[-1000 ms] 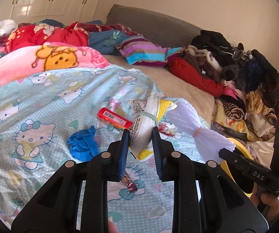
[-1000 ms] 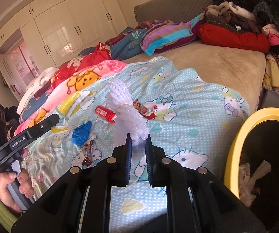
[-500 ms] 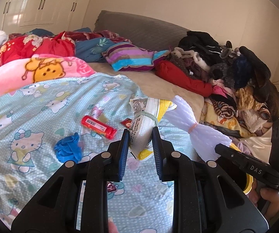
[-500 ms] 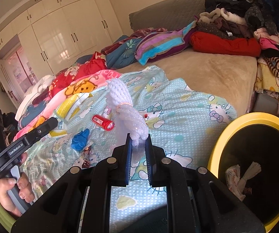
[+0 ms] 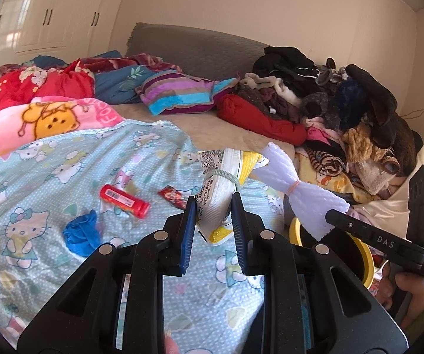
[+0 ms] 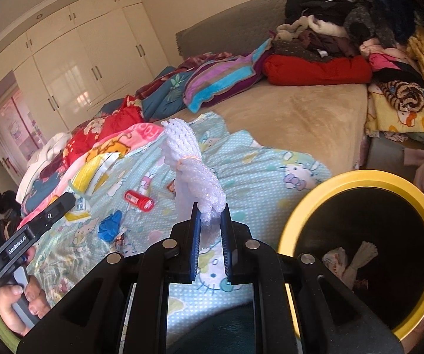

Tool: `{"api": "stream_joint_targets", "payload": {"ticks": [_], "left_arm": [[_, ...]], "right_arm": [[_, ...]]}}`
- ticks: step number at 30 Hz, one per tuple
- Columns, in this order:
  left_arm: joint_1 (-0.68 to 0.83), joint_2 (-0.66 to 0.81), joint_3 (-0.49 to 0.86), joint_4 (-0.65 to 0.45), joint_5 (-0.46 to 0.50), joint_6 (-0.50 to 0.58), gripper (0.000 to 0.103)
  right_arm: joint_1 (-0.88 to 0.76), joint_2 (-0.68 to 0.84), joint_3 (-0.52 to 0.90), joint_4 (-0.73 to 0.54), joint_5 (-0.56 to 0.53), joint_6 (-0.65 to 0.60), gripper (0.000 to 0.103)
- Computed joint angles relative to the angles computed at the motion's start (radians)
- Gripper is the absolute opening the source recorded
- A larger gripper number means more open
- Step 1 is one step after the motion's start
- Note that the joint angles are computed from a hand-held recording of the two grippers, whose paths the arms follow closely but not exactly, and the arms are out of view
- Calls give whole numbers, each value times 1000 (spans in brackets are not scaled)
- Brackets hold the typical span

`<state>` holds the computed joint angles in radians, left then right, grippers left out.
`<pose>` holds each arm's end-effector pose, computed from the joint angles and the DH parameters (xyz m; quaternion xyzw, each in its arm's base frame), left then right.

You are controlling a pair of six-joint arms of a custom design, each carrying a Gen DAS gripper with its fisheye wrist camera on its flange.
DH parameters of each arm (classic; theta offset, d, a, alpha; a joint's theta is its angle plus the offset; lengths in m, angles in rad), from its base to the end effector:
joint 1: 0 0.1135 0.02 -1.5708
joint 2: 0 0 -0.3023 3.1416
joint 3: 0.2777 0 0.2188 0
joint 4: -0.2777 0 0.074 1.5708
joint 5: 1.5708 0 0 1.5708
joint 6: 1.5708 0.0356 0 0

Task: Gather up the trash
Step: 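Carry the snack wrapper and mesh bag with both tools over the bin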

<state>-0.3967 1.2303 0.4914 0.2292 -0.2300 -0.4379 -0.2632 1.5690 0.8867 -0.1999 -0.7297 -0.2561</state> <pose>0.1967 -0.0736 0.2481 -0.0757 0.8555 -0.1132 0.4996 0.2809 -0.0511 0.2520 -0.1173 0.8798 0.2437 0.3910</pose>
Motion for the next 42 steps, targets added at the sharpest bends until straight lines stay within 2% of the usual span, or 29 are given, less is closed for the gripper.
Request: {"api": "stream_joint_targets", "payload": {"ticks": [11,20,23,38,42], "left_arm": [[-118,74,47,13,-54,-9,17],[-177,135,84,26,-65,1,18],[-180,147,91,36,-36,-16,18],[-280,245,144,61,-67,1,18],[-302,271,160,66,-69,9,18]], "right_arm": [[-107,45,35,-21,-1,-27,13],[-175,88,70,-28,-3,-34,13],[-192,102,82,-28,-4,-33,13],[-309,205,153,-21,-2,-21,13],[-339,231,173,-23,-30,-37,13]]}}
